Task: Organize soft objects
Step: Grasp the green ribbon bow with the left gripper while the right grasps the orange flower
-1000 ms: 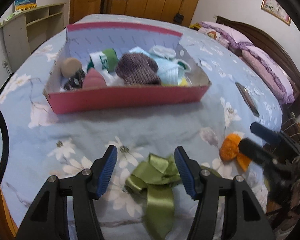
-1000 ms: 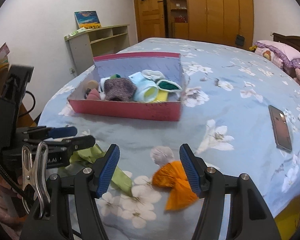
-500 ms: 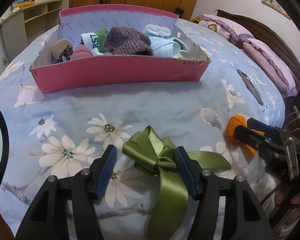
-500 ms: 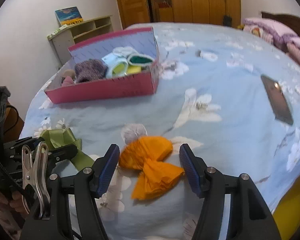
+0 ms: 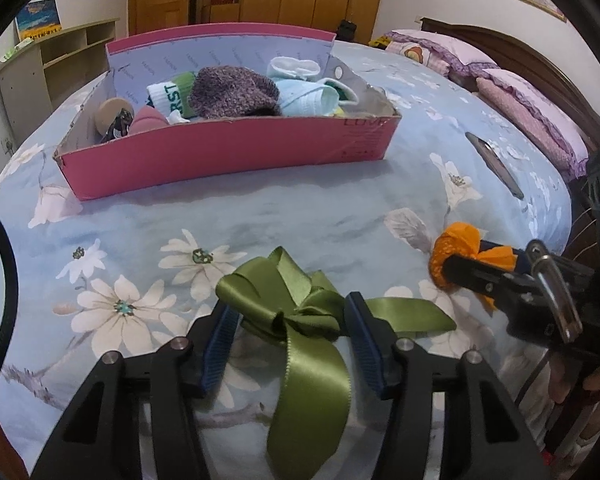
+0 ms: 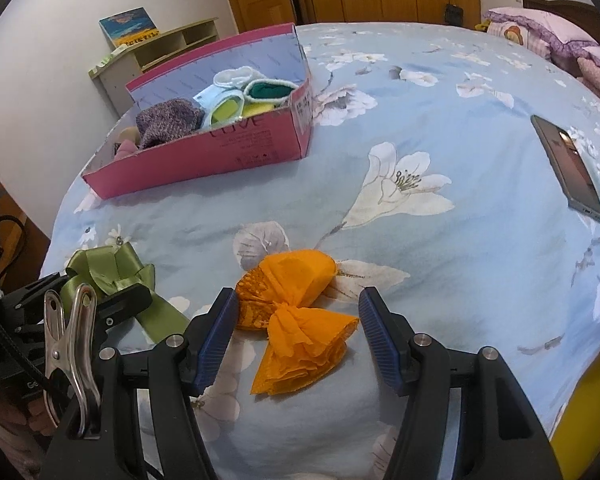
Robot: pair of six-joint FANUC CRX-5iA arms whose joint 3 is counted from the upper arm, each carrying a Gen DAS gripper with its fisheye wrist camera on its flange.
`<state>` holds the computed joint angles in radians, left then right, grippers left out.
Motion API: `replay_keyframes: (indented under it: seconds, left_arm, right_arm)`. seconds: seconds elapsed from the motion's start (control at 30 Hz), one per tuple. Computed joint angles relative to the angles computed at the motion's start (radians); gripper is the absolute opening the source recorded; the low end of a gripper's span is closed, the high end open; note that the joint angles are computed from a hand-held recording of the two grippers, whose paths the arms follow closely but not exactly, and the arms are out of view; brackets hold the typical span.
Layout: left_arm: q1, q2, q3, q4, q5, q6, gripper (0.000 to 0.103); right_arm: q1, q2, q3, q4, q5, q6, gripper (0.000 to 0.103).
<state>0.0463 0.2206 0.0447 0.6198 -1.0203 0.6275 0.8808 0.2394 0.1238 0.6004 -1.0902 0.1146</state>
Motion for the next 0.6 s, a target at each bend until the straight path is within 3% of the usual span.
replay_keyframes:
  seconds: [0.2, 0.37, 0.6]
  left_arm:
    - [0.003, -0.016, -0.023, 0.025, 0.004, -0.046, 0.041]
    - [-0.003, -0.03, -0.042, 0.038, 0.01, -0.085, 0.031]
    - [0.01, -0.03, -0.048, 0.071, -0.007, -0.102, 0.023]
  right_arm:
    - [0.004, -0.003, -0.009, 0.014, 0.005, -0.014, 0.06]
    - [0.012, -0.011, -0.024, 0.036, 0.022, -0.018, 0.042]
    - [0.023, -0.008, -0.024, 0.073, 0.017, -0.015, 0.031]
